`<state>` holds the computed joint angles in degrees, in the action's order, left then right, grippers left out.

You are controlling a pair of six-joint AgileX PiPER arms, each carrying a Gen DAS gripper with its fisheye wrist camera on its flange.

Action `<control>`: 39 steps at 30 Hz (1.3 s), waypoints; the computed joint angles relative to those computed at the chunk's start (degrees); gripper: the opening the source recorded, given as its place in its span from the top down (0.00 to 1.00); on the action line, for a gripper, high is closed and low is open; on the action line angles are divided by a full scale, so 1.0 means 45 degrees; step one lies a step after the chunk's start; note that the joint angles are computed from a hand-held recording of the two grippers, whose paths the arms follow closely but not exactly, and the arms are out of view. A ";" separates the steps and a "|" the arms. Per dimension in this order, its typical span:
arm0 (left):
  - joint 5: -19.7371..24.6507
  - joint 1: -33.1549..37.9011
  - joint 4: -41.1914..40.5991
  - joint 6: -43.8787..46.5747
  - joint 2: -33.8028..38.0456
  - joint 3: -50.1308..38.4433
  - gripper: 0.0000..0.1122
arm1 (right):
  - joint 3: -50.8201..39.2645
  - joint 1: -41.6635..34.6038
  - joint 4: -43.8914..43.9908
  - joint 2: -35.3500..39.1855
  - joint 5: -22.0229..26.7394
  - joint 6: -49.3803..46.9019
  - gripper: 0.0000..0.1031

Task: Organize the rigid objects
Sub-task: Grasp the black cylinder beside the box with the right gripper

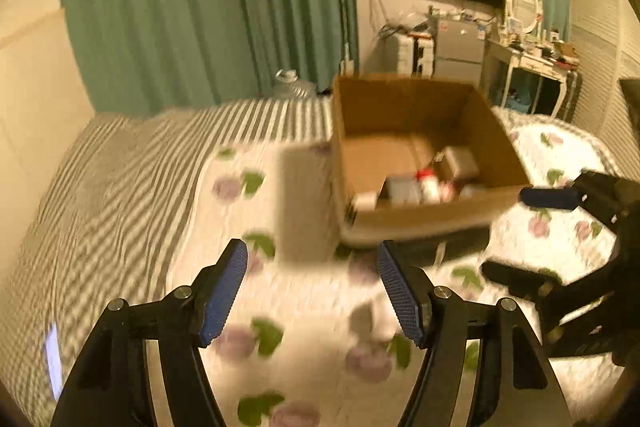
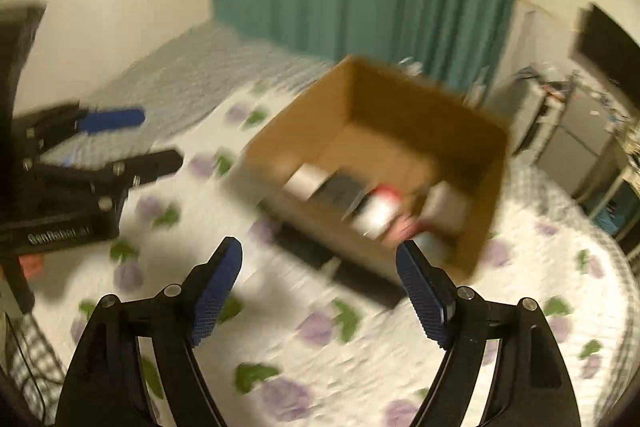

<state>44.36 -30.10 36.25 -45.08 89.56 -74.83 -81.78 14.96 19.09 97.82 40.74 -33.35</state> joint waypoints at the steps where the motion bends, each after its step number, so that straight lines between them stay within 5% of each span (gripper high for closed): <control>1: -0.0121 0.0082 0.0075 -0.0277 -0.0134 0.0471 0.37 | 0.0165 0.0188 -0.0339 0.0200 -0.0185 0.0341 0.23; 8: -0.0882 0.0483 0.0110 -0.0969 0.0895 0.1433 0.37 | 0.0569 0.0004 -0.1972 0.1455 -0.1876 0.2269 0.23; 16: -0.1415 0.0792 -0.0282 -0.0386 0.1917 0.1647 0.37 | -0.2339 -0.0659 -0.1616 0.3743 0.0264 -0.1233 0.23; 27: -0.1562 0.0882 -0.0508 -0.0264 0.1765 0.1782 0.37 | -0.3392 -0.0521 -0.2524 0.4668 0.1523 0.0232 0.21; 30: -0.1591 0.0863 -0.0541 -0.0169 0.1779 0.1731 0.37 | -0.3759 -0.0635 -0.1323 0.4781 0.3542 -0.0945 0.29; 31: -0.1612 0.0852 -0.0505 -0.0181 0.1762 0.1761 0.37 | -0.3539 -0.0552 -0.1319 0.4654 0.3545 -0.1318 0.46; 39: -0.1618 0.0981 -0.0479 -0.0273 0.1749 0.1868 0.37 | -0.1150 -0.0656 -0.2388 0.3094 0.0652 0.0798 0.42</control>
<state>37.08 -25.69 34.09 -46.31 97.43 -66.42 -86.96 12.01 8.34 111.74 43.67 -29.76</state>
